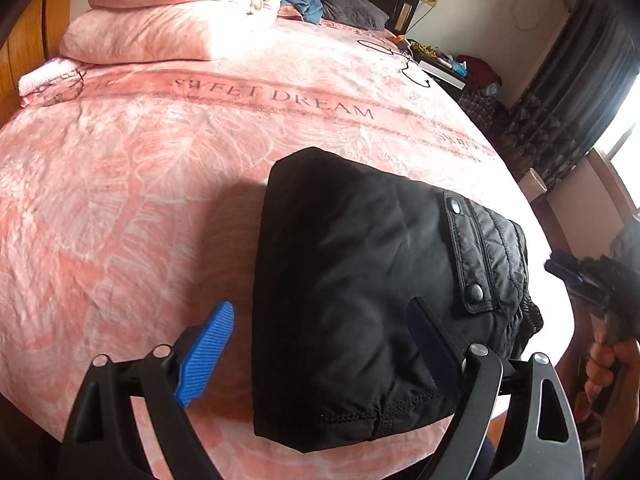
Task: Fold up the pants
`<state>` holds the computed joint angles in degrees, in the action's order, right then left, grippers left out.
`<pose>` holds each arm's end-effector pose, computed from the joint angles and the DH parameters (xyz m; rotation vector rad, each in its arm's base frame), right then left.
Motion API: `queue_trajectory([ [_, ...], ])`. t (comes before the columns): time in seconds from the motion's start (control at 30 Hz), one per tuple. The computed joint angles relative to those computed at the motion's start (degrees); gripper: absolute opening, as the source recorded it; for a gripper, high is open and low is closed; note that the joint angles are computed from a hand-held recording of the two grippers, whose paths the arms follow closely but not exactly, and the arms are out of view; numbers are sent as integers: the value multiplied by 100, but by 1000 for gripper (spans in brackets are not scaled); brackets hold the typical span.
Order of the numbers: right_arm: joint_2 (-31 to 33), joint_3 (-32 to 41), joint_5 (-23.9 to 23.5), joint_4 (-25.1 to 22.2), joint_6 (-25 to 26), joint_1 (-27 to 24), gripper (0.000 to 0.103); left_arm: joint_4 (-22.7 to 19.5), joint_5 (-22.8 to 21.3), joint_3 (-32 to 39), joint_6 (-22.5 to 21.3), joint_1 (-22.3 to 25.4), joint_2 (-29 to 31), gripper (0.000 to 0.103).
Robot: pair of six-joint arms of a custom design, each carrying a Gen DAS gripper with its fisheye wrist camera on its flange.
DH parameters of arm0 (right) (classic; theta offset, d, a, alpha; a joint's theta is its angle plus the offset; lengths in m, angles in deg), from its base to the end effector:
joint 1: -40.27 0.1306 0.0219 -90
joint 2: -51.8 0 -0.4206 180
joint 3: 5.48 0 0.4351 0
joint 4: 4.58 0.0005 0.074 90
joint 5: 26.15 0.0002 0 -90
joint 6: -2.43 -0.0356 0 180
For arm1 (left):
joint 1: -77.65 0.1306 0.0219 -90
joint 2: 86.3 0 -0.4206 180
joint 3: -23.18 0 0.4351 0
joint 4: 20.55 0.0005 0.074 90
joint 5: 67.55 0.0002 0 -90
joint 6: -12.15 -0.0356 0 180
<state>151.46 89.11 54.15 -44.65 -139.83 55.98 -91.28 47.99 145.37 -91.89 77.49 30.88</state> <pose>0.5787 0.1685 0.4293 0.6952 2.3823 0.7467 0.6909 -0.0178 0.4459 0.4512 2.5876 -0.5221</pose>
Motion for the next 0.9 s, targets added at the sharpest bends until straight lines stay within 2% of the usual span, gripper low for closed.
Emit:
queue_trajectory([
  [0.1,670,608,-120,-319,145,-140,27,-54,-157,-169,-242,-84,-45,89],
  [0.13,853,751,-112,-498,147,-187,24,-94,-182,-200,-293,-108,-26,89],
  [0.17,982,804,-117,-630,127,-232,12,-144,-232,-219,-327,-133,1,89],
  [0.23,1090,749,-265,-769,160,-305,0,-364,-299,-123,-316,-163,169,90],
  [0.3,988,667,-366,-759,200,-316,0,-509,-207,6,-181,-131,283,90],
  [0.33,870,608,-331,-753,248,-301,9,-573,-147,52,-182,-104,314,90],
  [0.37,698,500,-292,-665,260,-280,25,-654,-86,128,-185,-71,353,89],
  [0.4,537,423,-184,-624,271,-233,32,-710,-11,185,-202,-27,375,89],
  [0.43,358,326,-80,-598,338,-168,37,-726,57,222,-206,15,384,89],
  [0.5,86,173,-58,-510,385,14,38,-807,212,363,-106,125,440,89],
  [0.53,5,104,-87,-483,391,118,42,-874,299,445,-59,168,484,90],
  [0.6,-116,-41,80,-505,445,354,42,-947,358,586,36,237,569,91],
  [0.67,-109,-199,184,-558,263,473,40,-964,335,704,35,278,638,91],
  [0.7,-104,-337,194,-517,185,488,37,-996,330,777,32,293,684,91],
  [0.77,-102,-508,209,-453,86,482,23,-1204,374,1040,28,339,850,91],
  [0.8,-159,-563,111,-346,20,449,23,-1397,408,1269,11,356,986,91],
  [0.83,-277,-655,-66,-144,-105,396,27,-1704,457,1621,-61,377,1187,91],
  [0.9,-560,-818,-151,148,-311,315,64,-2387,695,2458,-261,431,1662,92],
])
